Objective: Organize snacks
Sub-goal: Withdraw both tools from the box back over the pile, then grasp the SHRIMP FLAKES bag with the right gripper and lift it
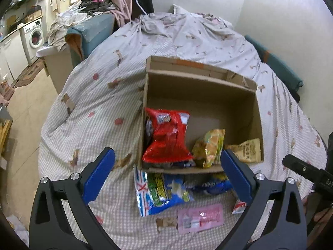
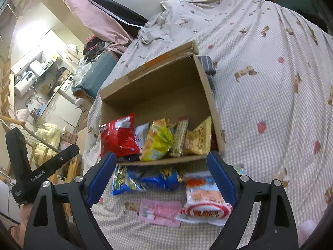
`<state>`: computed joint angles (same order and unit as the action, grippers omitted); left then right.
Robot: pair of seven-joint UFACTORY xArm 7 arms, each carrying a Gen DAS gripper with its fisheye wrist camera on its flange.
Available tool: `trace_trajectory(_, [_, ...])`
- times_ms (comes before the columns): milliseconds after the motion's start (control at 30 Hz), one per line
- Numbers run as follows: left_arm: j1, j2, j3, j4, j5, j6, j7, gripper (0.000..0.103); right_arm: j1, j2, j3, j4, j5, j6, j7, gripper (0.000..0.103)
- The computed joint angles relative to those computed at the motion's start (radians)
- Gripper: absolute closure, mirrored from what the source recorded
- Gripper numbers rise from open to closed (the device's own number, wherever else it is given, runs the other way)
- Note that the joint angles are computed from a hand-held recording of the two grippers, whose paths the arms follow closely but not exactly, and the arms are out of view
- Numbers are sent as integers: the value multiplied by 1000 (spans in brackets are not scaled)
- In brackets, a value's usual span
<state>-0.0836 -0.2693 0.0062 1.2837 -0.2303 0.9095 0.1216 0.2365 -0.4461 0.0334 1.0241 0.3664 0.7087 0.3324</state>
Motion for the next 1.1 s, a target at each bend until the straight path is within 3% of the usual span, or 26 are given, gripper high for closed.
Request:
trace_trajectory(300, [-6, -75, 20, -73, -58, 34, 16, 3, -9, -73, 1, -61, -14, 29, 39, 12])
trace_trajectory(733, [-12, -131, 29, -159, -42, 67, 39, 3, -53, -176, -55, -170, 9, 102, 79, 11])
trace_trajectory(867, [-1, -134, 27, -166, -24, 75, 39, 3, -80, -149, -54, -167, -8, 179, 125, 9])
trace_trajectory(1100, [10, -130, 41, -160, -26, 104, 51, 3, -49, 14, -52, -98, 64, 284, 96, 9])
